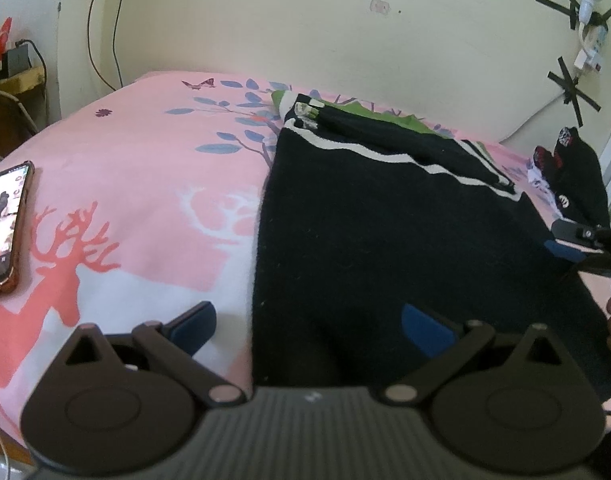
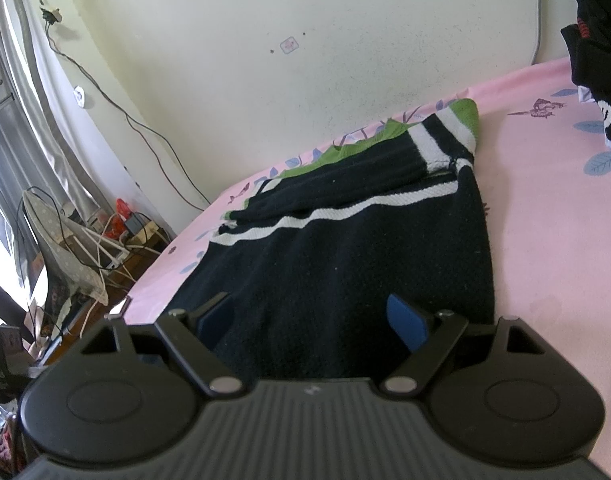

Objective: Fold small clothes

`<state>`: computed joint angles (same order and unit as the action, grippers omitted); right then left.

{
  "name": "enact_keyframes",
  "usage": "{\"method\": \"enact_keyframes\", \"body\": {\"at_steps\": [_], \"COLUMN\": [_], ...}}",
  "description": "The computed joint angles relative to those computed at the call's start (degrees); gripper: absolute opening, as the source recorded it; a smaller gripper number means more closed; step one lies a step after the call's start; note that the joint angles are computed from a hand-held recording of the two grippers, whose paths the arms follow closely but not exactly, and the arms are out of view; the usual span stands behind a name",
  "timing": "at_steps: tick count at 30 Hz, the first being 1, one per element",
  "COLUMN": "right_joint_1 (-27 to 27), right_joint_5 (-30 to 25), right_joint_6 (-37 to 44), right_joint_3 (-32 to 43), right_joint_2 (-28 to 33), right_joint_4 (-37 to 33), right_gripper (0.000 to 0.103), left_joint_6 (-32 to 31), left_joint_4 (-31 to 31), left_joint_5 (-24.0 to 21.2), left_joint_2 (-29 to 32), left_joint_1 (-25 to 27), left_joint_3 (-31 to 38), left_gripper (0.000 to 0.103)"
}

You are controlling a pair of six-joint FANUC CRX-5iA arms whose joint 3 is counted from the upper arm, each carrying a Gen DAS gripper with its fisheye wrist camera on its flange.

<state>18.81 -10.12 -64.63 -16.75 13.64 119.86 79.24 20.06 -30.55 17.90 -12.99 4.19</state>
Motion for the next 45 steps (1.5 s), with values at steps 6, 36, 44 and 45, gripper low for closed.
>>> {"method": "enact_keyframes", "body": {"at_steps": [6, 36, 44, 45], "right_joint_1": [0.16, 13.35, 20.43, 21.21], "right_joint_5": [-0.16, -16.51, -15.61, -15.92], "right_joint_6": [0.25, 28.28, 51.25, 52.28], "right_joint_3": [-0.04, -11.54, -11.03, -10.99], "right_joint_2": [-0.04, -11.89, -15.46, -15.35], "right_joint_4": [-0.40, -33.37, -60.37, -60.34], "right_gripper": [0.078, 0.075, 0.065, 0.065], "left_joint_6": [0.97, -1.25, 2.88, 2.35], "left_joint_4": [0.36, 2.49, -10.11, -11.09], "left_joint_5": [-0.07, -6.57, -15.84, -16.32], "left_joint_2": [0.07, -0.92, 0.04, -0.06], "left_joint_1": [0.44, 2.38, 0.10, -0.41], "left_joint_3": [-0.01, 0.50, 7.69, 7.93], "left_gripper": [0.103, 0.101, 0.053, 0.046]}}
